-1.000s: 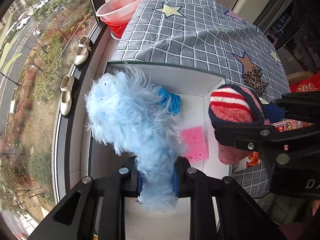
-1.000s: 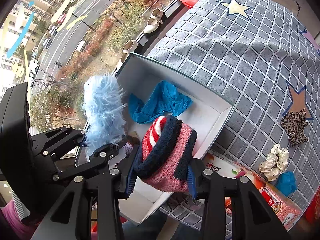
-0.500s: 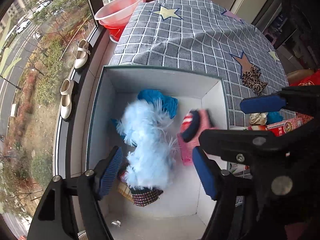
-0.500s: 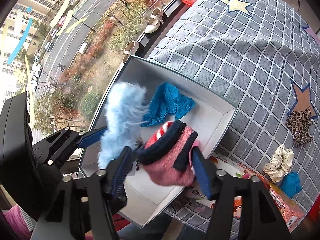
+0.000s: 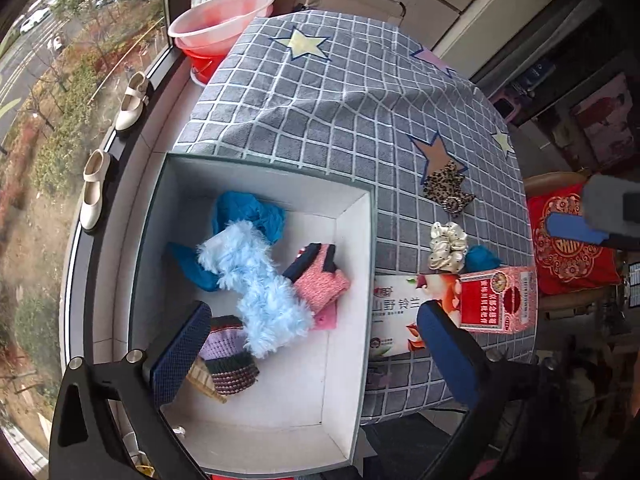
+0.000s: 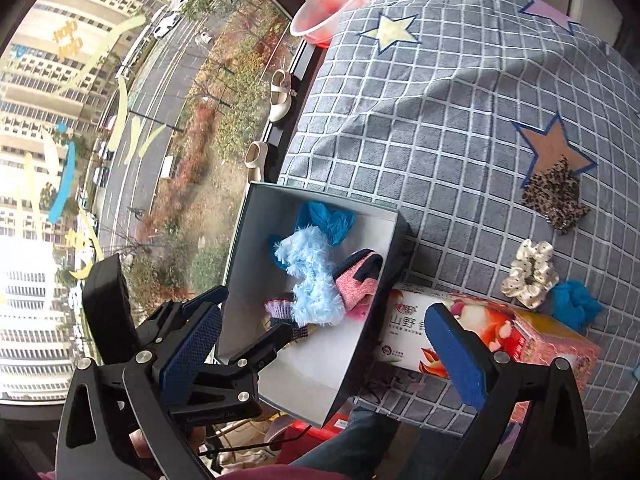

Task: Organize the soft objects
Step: 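Move both tools back toward the remaining items on the tablecloth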

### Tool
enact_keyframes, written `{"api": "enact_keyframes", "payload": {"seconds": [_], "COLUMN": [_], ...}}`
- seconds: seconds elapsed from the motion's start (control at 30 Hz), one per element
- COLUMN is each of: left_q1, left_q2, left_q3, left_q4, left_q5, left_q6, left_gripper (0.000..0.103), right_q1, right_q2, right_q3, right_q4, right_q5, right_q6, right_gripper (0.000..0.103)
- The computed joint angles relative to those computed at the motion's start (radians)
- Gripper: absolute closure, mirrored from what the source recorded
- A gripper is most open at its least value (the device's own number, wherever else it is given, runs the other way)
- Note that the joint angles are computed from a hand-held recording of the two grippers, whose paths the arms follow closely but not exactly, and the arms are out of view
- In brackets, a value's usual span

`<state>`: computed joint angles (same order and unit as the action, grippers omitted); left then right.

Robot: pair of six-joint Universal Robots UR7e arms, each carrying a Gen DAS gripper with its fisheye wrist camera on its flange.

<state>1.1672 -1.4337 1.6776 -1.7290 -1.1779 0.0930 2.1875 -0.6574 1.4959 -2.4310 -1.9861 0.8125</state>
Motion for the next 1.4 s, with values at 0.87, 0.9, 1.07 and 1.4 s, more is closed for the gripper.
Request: {"api": "enact_keyframes", "payload": {"seconds": [0.87, 0.9, 1.07, 1.4], "left_q1": [-0.213, -0.214, -0.216, -0.184], "left_q2": [0.439, 0.453, 0.506, 0.606], "left_q3": [0.03, 0.031, 0.026, -0.027], "left_q4": [-0.011, -0.007, 0.008, 0.09], "left_q5": [0.18, 0.189, 0.197, 0.204], "left_q6": [0.074, 0.073, 0.085, 0.063], "left_gripper": [0.0, 0.0, 0.0, 0.0], "right_q1": [-0.21, -0.212, -0.223, -0.247], "right_q2": [-0.434, -0.415, -0.319, -0.239], "right_q3": [0.868, 0.875, 0.879, 0.817], "right_q4": [-0.176, -0.196, -0.283, -0.252], "right_q5": [-0.138, -0.133, -0.141, -0.267], "right_q6": [0.395, 0.37, 0.246, 0.096], "right_gripper": [0.001, 0.001, 0.001, 0.001]}}
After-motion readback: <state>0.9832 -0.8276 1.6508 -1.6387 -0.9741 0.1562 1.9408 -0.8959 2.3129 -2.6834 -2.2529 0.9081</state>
